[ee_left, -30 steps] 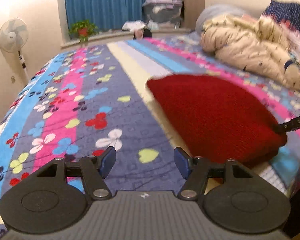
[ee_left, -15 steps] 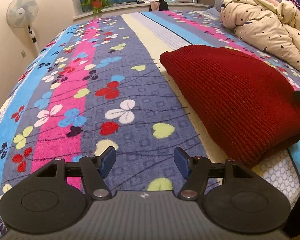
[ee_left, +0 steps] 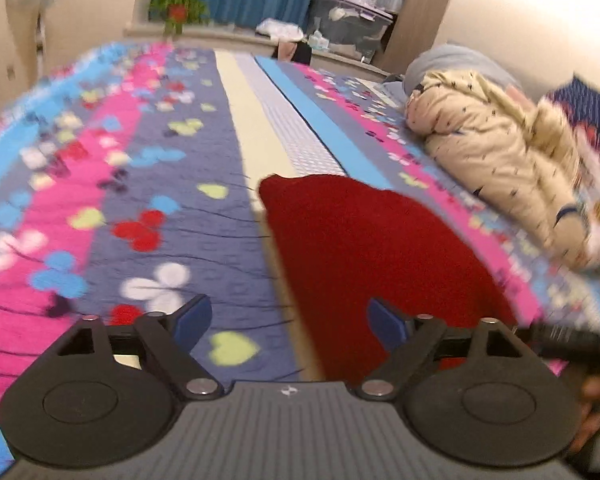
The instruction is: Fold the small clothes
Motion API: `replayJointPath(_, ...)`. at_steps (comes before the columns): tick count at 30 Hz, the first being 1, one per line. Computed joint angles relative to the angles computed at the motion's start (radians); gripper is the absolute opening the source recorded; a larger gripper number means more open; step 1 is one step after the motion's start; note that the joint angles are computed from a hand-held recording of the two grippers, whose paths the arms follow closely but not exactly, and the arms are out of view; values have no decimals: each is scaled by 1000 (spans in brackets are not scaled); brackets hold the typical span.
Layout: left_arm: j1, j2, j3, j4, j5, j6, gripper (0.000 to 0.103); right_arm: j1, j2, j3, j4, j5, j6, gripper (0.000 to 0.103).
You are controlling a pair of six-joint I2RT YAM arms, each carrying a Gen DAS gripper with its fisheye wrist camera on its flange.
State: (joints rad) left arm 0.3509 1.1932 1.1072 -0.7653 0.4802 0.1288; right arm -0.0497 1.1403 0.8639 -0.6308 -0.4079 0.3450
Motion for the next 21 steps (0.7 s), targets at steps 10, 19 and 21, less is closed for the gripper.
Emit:
replayJointPath(10,-66,449,167,75,187,-334,102,-56,2,-4,-8,-116,-77,53)
replayJointPath(19,-131,601,217,183,241,-488,93,-82,-8,-12,20,-159,-74,37)
replayJointPath(21,-125,585,244,146,226,-435,69,-73,-24,-18,41,-157,-51,35)
